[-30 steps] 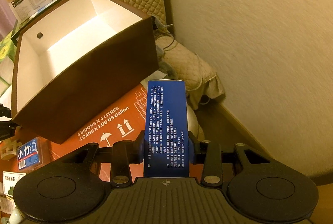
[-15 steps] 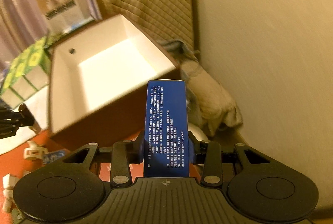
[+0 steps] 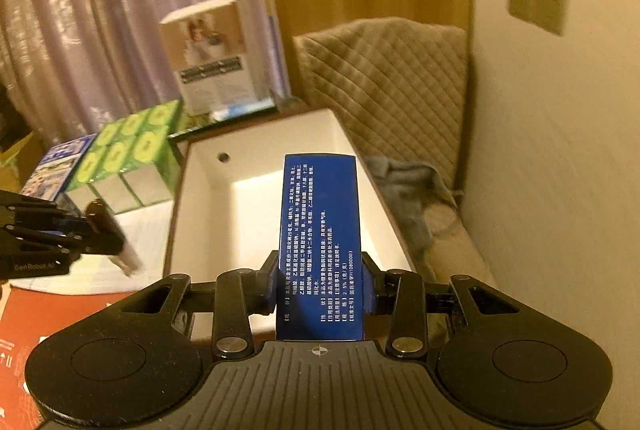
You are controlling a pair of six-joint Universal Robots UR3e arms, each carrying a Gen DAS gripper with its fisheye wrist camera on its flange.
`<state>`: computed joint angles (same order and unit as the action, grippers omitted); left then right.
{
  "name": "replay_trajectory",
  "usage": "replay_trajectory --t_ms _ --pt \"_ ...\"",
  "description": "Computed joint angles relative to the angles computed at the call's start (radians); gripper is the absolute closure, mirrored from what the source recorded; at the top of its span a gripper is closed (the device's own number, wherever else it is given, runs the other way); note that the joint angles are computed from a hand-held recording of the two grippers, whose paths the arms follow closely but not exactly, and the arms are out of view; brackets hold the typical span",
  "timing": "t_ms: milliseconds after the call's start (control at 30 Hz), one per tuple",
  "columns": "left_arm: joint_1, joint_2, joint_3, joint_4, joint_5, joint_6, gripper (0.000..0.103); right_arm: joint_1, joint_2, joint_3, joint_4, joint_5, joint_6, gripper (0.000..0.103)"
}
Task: Organize rigid objects
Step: 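Lower the brown bottle and blue box into the brown box, opening both tools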
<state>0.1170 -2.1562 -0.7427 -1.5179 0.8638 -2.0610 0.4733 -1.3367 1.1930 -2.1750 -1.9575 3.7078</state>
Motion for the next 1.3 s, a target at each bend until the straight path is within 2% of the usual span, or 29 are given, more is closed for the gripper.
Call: replay_trajectory --t_ms 167,367,633,900,1200,1267,1300 --pt "-0.064 -0.004 -0.008 0.049 0.017 -0.123 0.082 -0.061 0.046 -0.041 -0.048 0.092 -0.114 0.067" --pt "-0.149 -0.036 -0.036 0.144 0.082 -0.296 0.082 -0.140 0.090 -0.044 -0.105 0.194 -0.224 0.067" --pt "-0.255 -0.141 0.029 0.170 0.193 -0.480 0.082 -0.217 0.144 0.011 -0.158 0.265 -0.309 0.067" --pt "-0.334 -0.219 0.072 0.178 0.312 -0.541 0.082 -0.279 0.157 0.083 -0.138 0.335 -0.363 0.067" --pt "-0.365 -0.306 0.197 0.111 0.379 -0.570 0.082 -0.296 0.182 0.059 -0.091 0.372 -0.404 0.067" --pt "-0.365 -0.307 0.198 0.122 0.385 -0.568 0.077 -0.299 0.186 0.056 -0.092 0.377 -0.404 0.067" --pt "-0.365 -0.306 0.200 0.127 0.389 -0.568 0.071 -0.299 0.188 0.053 -0.091 0.380 -0.404 0.067"
